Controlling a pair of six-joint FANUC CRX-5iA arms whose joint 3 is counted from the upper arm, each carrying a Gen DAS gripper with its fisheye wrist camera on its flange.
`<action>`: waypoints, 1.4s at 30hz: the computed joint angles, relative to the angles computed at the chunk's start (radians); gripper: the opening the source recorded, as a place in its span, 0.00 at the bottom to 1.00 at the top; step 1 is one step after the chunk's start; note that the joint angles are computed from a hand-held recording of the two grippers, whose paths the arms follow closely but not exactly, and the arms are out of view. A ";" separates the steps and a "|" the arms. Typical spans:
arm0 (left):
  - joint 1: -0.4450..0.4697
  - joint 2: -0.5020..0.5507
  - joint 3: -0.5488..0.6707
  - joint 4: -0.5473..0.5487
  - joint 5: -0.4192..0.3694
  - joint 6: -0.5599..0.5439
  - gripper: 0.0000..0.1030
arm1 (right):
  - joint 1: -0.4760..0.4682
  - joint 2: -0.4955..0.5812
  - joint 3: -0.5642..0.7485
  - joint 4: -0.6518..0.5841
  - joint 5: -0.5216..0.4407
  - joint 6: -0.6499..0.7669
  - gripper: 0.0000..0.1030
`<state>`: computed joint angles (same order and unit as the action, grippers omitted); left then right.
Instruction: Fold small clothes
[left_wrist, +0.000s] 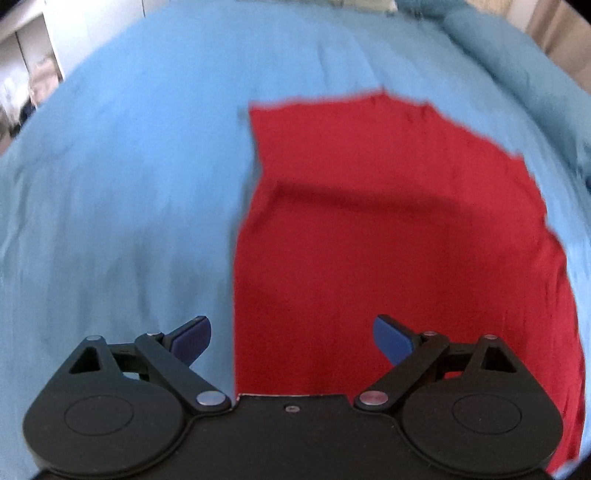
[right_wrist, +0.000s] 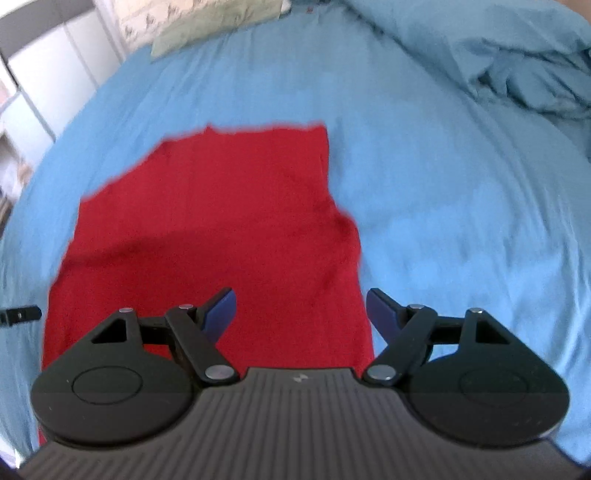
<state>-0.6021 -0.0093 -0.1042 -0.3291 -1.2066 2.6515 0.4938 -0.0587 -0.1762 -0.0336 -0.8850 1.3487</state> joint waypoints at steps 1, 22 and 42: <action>-0.011 -0.006 -0.014 0.019 -0.011 -0.009 0.93 | -0.001 -0.014 -0.009 -0.009 -0.040 0.013 0.90; -0.154 -0.022 -0.120 0.200 -0.019 0.031 0.67 | -0.004 -0.157 -0.207 0.011 -0.342 0.074 0.74; -0.079 -0.021 -0.122 0.260 -0.036 -0.062 0.14 | -0.004 -0.196 -0.188 -0.078 -0.422 0.092 0.22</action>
